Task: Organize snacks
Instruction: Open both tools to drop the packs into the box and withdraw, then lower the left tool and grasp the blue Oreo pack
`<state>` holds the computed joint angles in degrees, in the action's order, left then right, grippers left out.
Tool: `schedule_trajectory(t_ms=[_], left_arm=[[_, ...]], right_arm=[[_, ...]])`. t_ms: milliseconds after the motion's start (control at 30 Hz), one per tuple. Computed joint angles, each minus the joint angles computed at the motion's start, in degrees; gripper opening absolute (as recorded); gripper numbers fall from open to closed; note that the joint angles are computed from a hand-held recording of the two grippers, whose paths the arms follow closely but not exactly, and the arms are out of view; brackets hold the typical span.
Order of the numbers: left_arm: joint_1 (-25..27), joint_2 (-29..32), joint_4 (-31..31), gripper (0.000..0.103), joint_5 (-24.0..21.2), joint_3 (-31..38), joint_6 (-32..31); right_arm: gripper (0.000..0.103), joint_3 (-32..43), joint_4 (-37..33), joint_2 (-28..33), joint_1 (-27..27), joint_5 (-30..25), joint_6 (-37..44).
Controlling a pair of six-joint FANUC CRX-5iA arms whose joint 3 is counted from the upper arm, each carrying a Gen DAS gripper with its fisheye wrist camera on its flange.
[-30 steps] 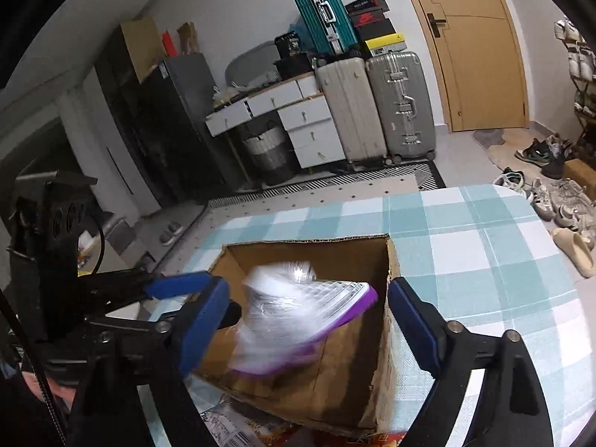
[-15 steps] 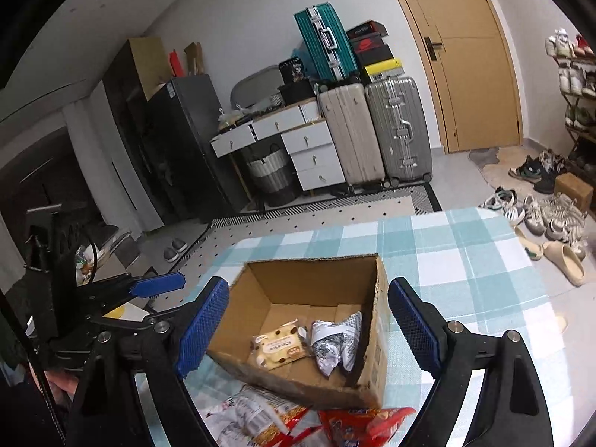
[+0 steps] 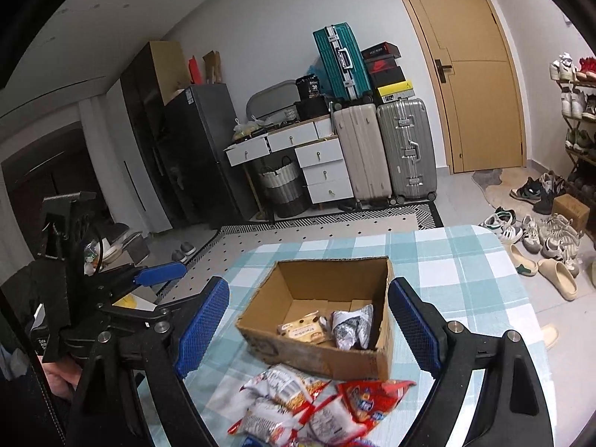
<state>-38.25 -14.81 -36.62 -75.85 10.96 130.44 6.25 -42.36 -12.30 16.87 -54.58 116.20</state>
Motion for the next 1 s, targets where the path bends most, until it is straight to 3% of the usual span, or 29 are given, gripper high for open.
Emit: schedule_trajectory(t_ms=[167,667,867,1000], left_arm=[[-7.87,-0.26,-6.03,0.101,-5.07,1.63,4.92],[-21.82,-2.6,-13.45,0.102,-13.82,-1.6,19.3],[-23.69,-3.88,-12.44,0.102,-13.96,-5.82,24.29],[-22.61,-4.73,-9.59,0.102,-11.79,-9.33,27.01]], right_arm=[[0.093,-2.56,-0.36,-4.01,-0.8,-1.07,0.71],[0.101,-11.82,-1.03,-16.07,-3.79,-3.45,1.51],[0.102,-15.26,-1.98,-19.22,-5.44,-4.69,1.18],[0.102,-17.7,-1.02,-20.49,-5.21,-4.37,0.09]])
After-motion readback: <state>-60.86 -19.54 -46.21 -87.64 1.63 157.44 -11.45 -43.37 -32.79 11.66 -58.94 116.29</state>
